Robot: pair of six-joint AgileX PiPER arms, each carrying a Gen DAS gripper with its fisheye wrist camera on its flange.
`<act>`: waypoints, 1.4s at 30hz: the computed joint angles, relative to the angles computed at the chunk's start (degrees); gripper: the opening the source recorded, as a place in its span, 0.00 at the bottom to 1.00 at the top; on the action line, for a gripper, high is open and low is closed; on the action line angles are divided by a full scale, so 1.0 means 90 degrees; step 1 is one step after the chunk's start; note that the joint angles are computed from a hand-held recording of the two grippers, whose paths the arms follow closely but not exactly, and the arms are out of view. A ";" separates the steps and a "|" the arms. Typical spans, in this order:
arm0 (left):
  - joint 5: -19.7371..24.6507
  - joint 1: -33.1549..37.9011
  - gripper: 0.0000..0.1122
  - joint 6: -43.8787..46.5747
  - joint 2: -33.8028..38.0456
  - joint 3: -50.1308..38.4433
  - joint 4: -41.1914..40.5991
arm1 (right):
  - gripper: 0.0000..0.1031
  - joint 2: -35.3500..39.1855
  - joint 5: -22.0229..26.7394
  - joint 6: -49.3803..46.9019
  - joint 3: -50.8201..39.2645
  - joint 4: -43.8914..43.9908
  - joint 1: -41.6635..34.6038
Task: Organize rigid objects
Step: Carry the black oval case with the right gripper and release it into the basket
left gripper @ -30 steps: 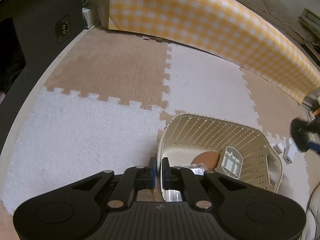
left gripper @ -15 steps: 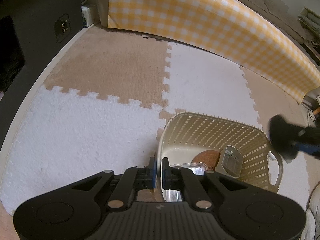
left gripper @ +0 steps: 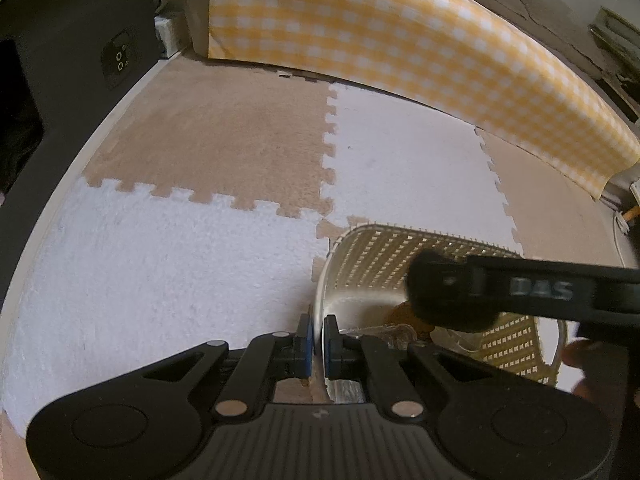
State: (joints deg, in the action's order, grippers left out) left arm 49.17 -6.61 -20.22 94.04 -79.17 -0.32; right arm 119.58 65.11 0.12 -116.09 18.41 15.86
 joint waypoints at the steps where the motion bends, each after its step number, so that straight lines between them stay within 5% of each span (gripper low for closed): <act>1: 0.0004 -0.0031 0.04 0.0000 0.0003 -0.0011 0.0062 | 0.78 0.0093 0.0055 0.0046 -0.0120 -0.0080 0.0062; 16: -0.0014 0.0023 0.04 0.0222 -0.0014 0.0012 -0.0010 | 0.79 0.0824 0.0300 0.0460 -0.0676 -0.0323 0.0399; 25: -0.0001 0.0006 0.04 0.0186 0.0010 -0.0010 0.0014 | 0.87 0.0738 0.0116 0.0533 -0.0495 -0.0271 0.0423; 42: -0.0011 -0.0026 0.04 0.0164 0.0000 0.0014 0.0072 | 0.87 0.0288 0.0329 0.0366 -0.0233 -0.0276 0.0266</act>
State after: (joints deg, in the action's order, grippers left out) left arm 49.07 -6.84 -18.75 94.04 -79.04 0.33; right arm 122.17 68.07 3.42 -118.19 15.93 18.25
